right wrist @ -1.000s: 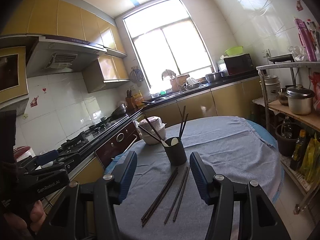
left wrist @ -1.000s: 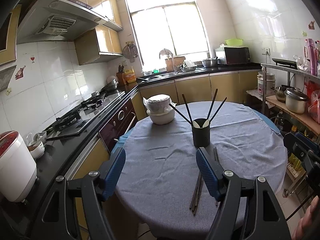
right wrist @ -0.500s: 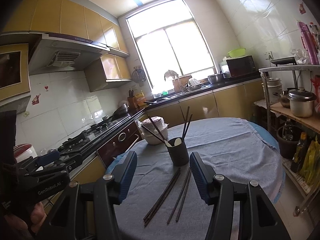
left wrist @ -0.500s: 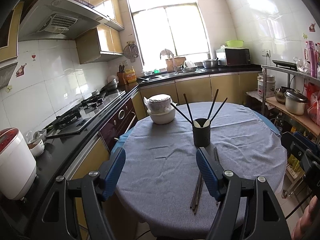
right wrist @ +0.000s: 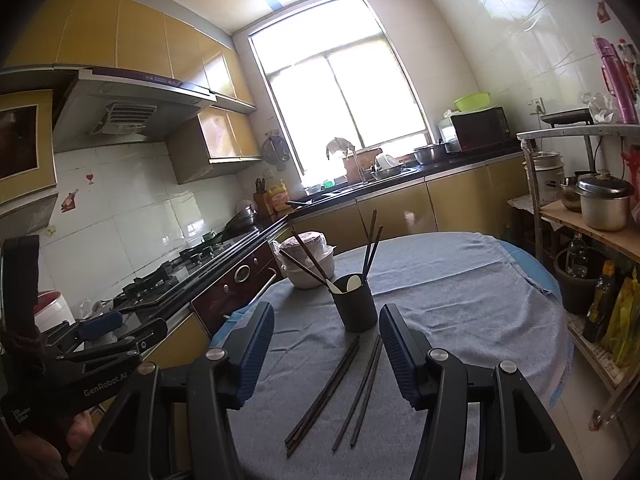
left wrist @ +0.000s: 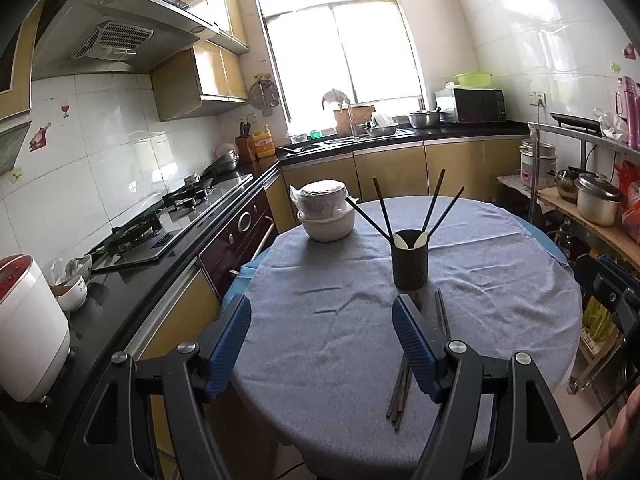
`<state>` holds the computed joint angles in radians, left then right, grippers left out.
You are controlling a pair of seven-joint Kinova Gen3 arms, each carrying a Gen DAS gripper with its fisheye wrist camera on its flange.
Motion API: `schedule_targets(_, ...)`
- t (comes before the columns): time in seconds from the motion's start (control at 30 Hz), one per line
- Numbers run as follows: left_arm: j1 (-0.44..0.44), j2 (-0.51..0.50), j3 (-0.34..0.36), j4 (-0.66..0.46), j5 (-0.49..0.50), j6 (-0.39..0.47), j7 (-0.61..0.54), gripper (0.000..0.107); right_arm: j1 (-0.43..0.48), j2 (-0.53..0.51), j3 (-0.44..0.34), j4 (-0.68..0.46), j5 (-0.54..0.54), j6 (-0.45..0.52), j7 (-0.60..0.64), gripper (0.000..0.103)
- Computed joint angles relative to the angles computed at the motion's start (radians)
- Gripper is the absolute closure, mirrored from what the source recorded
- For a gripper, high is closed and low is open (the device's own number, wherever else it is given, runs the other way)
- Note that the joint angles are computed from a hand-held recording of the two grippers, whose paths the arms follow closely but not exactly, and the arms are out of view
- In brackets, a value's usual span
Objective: Organize utensils
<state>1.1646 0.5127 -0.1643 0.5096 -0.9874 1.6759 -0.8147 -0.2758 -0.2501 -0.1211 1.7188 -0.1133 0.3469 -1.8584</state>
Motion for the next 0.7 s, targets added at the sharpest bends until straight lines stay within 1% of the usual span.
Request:
schedule_targets(0.17, -0.042, -0.007, 0.012, 0.014, 0.035, -0.033, 0.001, 0.034, 0.016, 0.026, -0.013, -0.020, 0.016, 0.019, -0.022, 0.045)
schedule_targets(0.23, -0.065, -0.016, 0.022, 0.034, 0.056, -0.046, 0.008, 0.034, 0.039, 0.049, -0.036, -0.043, 0.045, 0.040, -0.050, 0.045)
schedule_targets(0.33, -0.104, -0.030, 0.039, 0.070, 0.087, -0.067, 0.014, 0.034, 0.024, 0.091, -0.019, -0.083, 0.033, 0.069, -0.054, 0.045)
schedule_targets(0.4, -0.135, -0.040, 0.051, 0.093, 0.110, -0.081, 0.022, 0.034, 0.021, 0.122, -0.024, -0.115, 0.040, 0.092, -0.071, 0.045)
schedule_targets(0.5, -0.192, -0.057, 0.073, 0.133, 0.153, -0.110, 0.042, 0.034, 0.022, 0.173, -0.056, -0.166, 0.125, 0.133, -0.138, 0.045)
schedule_targets(0.7, -0.301, -0.080, 0.102, 0.201, 0.219, -0.163, 0.070, 0.034, -0.045, 0.272, -0.050, -0.271, 0.229, 0.222, -0.207, 0.045)
